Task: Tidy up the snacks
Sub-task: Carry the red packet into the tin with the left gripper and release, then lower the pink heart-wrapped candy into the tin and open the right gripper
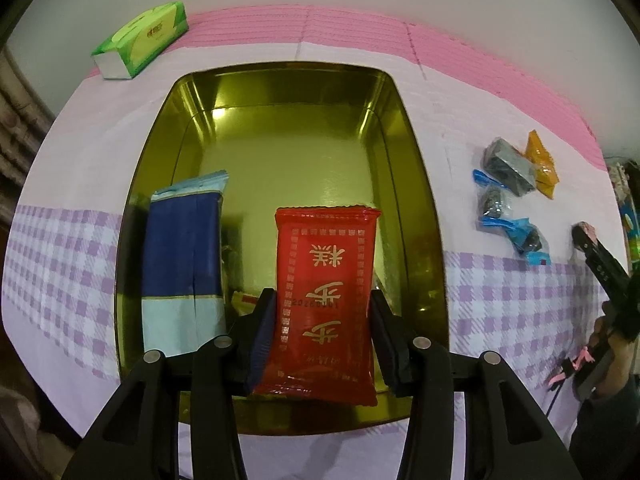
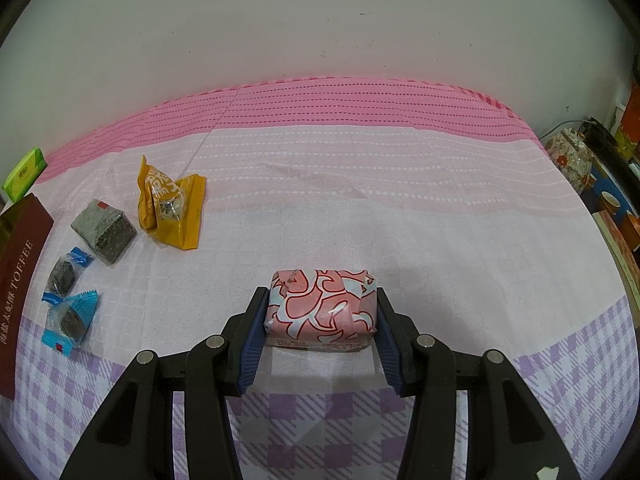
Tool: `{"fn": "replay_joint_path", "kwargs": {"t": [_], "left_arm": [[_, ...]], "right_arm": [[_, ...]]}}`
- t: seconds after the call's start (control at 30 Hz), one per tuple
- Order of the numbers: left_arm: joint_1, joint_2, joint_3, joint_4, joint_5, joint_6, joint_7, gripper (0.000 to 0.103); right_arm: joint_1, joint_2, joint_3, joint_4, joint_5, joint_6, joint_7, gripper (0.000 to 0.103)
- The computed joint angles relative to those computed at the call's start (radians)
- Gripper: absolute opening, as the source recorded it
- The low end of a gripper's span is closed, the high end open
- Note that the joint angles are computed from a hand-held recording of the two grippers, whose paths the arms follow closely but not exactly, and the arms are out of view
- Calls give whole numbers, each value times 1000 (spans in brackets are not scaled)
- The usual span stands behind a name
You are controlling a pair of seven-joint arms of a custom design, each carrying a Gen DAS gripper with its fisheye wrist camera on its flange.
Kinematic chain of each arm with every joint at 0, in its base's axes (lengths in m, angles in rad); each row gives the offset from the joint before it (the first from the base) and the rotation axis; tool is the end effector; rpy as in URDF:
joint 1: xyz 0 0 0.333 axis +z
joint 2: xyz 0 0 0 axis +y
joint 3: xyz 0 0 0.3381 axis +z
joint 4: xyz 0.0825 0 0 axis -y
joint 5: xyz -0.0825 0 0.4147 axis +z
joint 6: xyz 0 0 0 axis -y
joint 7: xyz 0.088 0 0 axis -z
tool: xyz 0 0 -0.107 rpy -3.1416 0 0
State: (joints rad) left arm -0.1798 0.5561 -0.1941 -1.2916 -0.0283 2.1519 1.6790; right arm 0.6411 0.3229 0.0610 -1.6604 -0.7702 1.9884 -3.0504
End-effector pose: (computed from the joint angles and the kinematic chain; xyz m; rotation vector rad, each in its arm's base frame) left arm 0.7430 -0.2532 0.4729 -1.6305 2.5290 -0.4915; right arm 0.5605 0.4118 0.4458 -1.2263 2.4432 -0.8920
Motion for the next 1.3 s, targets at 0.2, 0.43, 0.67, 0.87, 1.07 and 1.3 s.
{"fn": "replay_joint_path", "kwargs": {"t": [0.2, 0.43, 0.67, 0.87, 1.07, 1.3], "left_arm": [[29, -39, -22, -46, -54, 31, 56, 49], [51, -97, -13, -119, -97, 147, 68, 49], [42, -184, 56, -257, 36, 362, -49, 54], [55, -207, 77, -319, 128, 415, -117, 58], [64, -207, 77, -340, 168, 451, -146, 60], [76, -203, 75, -334, 165, 444, -155, 63]], "right_arm": [[0, 1, 0, 0, 0, -2, -3, 47], [-1, -1, 0, -3, 0, 0, -3, 47], [-1, -4, 0, -6, -1, 1, -2, 47], [0, 1, 0, 0, 0, -2, -7, 46], [3, 19, -1, 32, 18, -30, -15, 45], [15, 43, -7, 85, 41, -77, -26, 45]]}}
